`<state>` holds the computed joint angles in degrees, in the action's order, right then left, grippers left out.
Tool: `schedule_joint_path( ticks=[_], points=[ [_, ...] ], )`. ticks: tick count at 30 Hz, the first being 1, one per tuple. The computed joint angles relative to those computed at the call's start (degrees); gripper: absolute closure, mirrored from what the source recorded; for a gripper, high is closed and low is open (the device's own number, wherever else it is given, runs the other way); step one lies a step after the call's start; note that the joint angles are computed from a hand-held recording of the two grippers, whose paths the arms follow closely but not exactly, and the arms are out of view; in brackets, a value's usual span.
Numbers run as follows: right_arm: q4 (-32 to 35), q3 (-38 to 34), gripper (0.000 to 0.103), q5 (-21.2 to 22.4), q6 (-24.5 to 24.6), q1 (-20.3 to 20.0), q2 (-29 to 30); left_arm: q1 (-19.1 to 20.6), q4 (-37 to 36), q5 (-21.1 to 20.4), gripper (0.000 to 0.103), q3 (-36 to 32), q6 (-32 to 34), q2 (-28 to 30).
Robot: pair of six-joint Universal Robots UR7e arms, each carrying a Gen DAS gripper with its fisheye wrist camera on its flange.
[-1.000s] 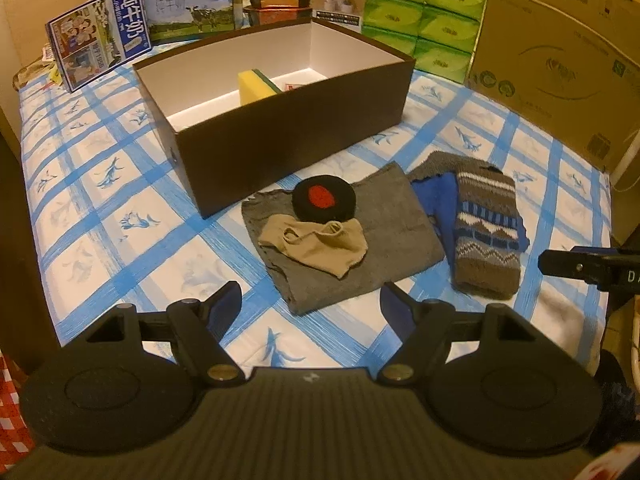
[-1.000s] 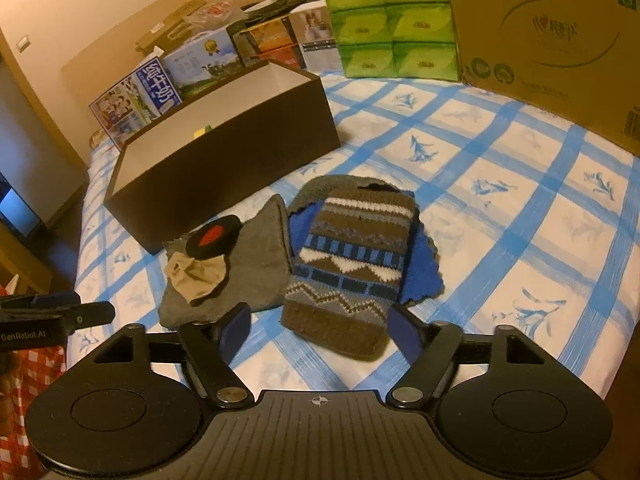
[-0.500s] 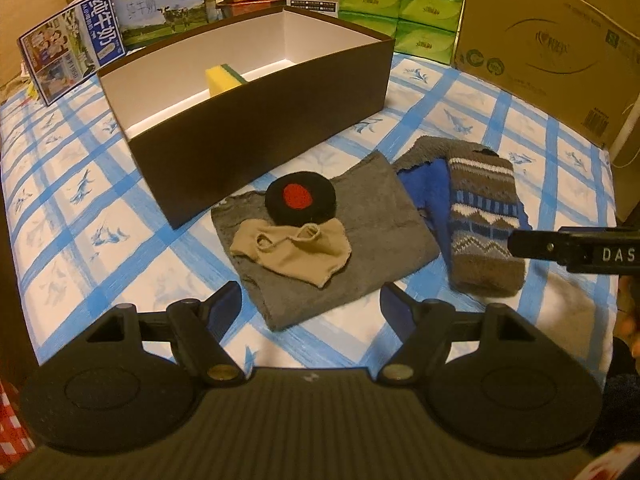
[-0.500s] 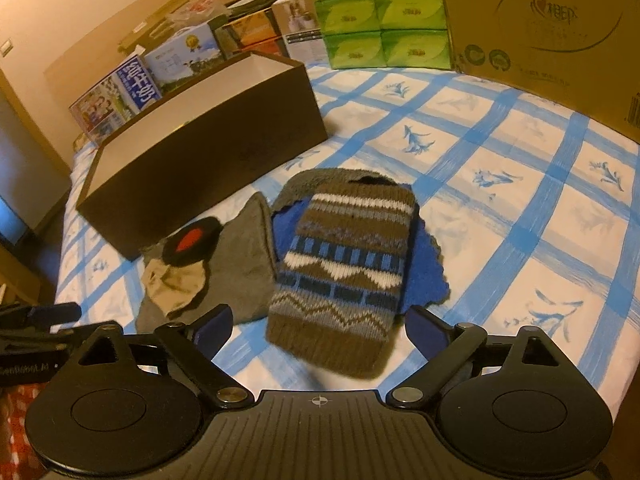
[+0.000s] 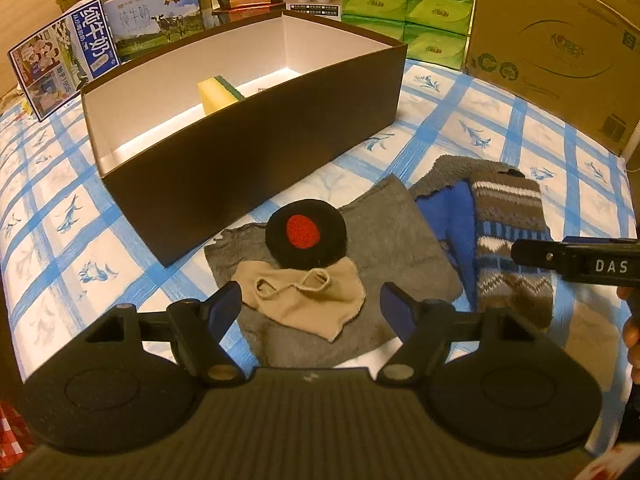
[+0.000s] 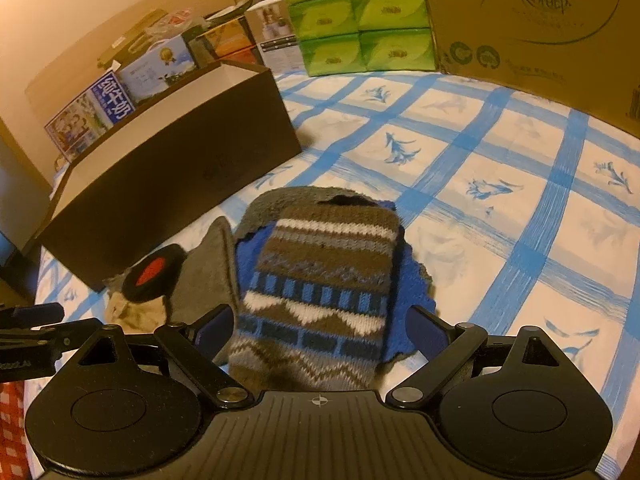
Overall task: Organize soft objects
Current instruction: 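Grasp the knitted striped sock with the right tool while the left grasps the black-red pad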
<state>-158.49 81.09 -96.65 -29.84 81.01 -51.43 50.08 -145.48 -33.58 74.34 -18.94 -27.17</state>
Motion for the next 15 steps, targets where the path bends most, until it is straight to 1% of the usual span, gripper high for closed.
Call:
schedule_joint_path(
  ticks=[5,7,9,11,13,15],
  points=[
    [-0.5,-1.9,0.011,0.2,0.0,-0.2,1.9,0.6,0.6,-0.5,0.029,-1.5,0.3,1.1],
    [-1.2,-2.3,0.013,0.3,-0.3,-0.3,2.6,0.7,0.9,-0.5,0.029,-1.7,0.3,1.2],
    [-1.9,-2.5,0.025,-0.1,-1.6,-0.2,3.2,0.9,1.2,-0.5,0.029,-1.8,0.0,1.3],
    [-2.6,-2.7,0.032,-0.9,-2.7,-0.1,3.7,0.9,1.2,-0.6,0.029,-1.7,-0.1,1.3],
    [-3.4,-2.2,0.04,-0.4,-3.8,-0.2,3.7,1.0,1.1,-0.5,0.029,-1.4,-0.3,1.2],
    [-4.6,-1.4,0.062,0.2,-5.9,-0.5,3.4,1.0,1.3,-0.6,0.029,-1.3,-0.7,1.1]
  ],
)
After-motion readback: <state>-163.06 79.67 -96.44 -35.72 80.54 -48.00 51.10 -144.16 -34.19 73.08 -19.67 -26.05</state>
